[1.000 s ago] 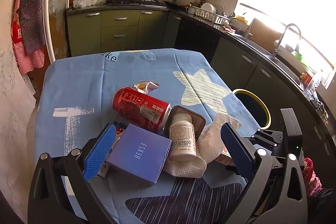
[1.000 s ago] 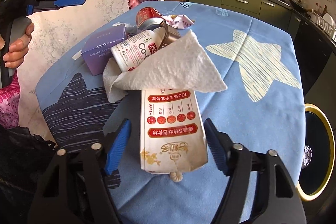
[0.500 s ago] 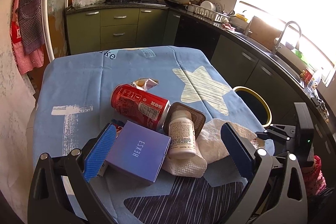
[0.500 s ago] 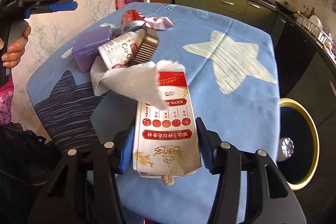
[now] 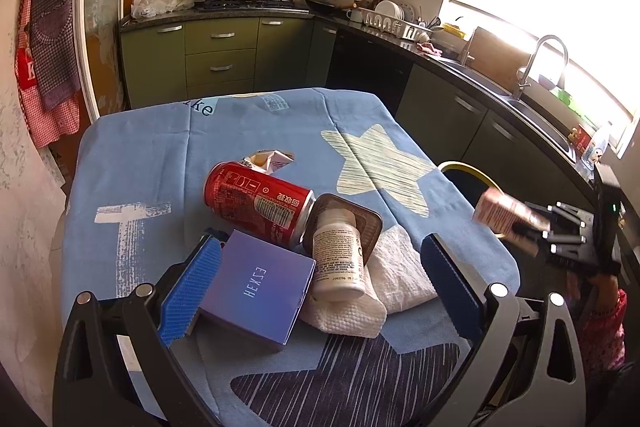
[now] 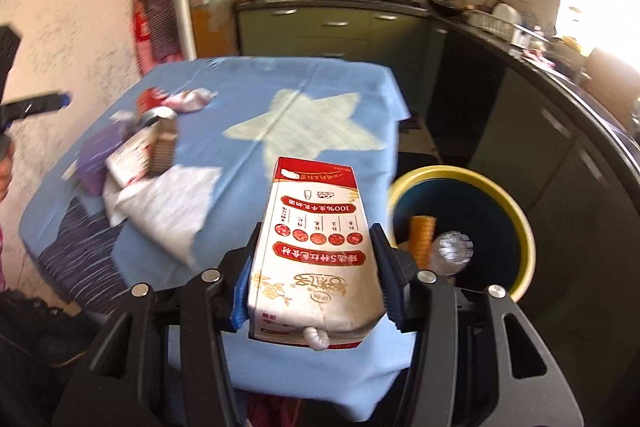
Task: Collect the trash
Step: 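Carry the milk carton over the bin and open the right gripper, then grasp the white supplement bottle with the left gripper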
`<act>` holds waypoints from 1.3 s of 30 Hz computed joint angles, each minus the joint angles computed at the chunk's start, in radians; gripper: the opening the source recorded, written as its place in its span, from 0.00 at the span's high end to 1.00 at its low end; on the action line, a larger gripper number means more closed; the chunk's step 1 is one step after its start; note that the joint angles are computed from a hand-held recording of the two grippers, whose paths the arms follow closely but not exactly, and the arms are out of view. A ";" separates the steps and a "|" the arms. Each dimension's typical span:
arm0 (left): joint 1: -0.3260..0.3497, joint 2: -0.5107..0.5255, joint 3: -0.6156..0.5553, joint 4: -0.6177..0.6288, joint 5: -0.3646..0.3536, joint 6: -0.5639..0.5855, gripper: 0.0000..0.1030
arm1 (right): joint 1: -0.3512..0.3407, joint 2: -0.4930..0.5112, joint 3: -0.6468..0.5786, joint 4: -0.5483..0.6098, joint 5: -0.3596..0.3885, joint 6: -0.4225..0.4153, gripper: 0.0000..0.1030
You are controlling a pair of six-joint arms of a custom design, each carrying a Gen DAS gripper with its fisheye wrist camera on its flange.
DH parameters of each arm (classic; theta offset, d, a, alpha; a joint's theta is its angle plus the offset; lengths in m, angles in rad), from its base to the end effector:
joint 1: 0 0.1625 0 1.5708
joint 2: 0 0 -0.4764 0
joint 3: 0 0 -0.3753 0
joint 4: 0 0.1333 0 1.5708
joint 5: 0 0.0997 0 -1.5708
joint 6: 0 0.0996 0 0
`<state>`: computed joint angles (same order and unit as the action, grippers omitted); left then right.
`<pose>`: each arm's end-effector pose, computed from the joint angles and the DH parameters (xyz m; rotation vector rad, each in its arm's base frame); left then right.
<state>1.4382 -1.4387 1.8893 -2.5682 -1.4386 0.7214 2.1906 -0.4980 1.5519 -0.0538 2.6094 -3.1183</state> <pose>0.0741 -0.5517 0.4388 1.1033 2.5492 -0.6920 0.3566 -0.4180 -0.0326 0.2849 -2.1437 0.9789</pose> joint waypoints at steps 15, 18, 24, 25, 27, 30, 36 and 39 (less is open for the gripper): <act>-0.015 0.005 0.007 0.004 0.022 0.005 0.05 | -0.206 -0.086 0.012 0.176 0.179 0.373 0.52; -0.022 0.008 0.012 0.005 0.028 0.005 0.05 | -0.243 -0.089 0.013 0.154 0.217 0.408 0.41; -0.035 0.012 0.024 0.021 0.033 0.030 0.05 | -0.228 -0.119 0.076 0.003 0.200 0.337 0.39; -0.039 0.015 0.030 0.025 0.034 0.040 0.05 | -0.219 -0.114 0.075 0.001 0.200 0.333 0.38; -0.045 0.020 0.040 0.028 0.038 0.054 0.05 | -0.199 -0.104 0.071 -0.008 0.196 0.320 0.38; -0.054 0.037 0.051 0.032 0.060 0.066 0.05 | -0.168 -0.091 0.064 -0.021 0.197 0.295 0.35; -0.068 0.086 0.050 0.040 0.105 0.074 0.05 | -0.123 -0.069 0.052 -0.046 0.157 0.263 0.34; -0.073 0.108 0.037 0.054 0.113 0.072 0.06 | -0.118 -0.066 0.049 -0.049 0.137 0.257 0.34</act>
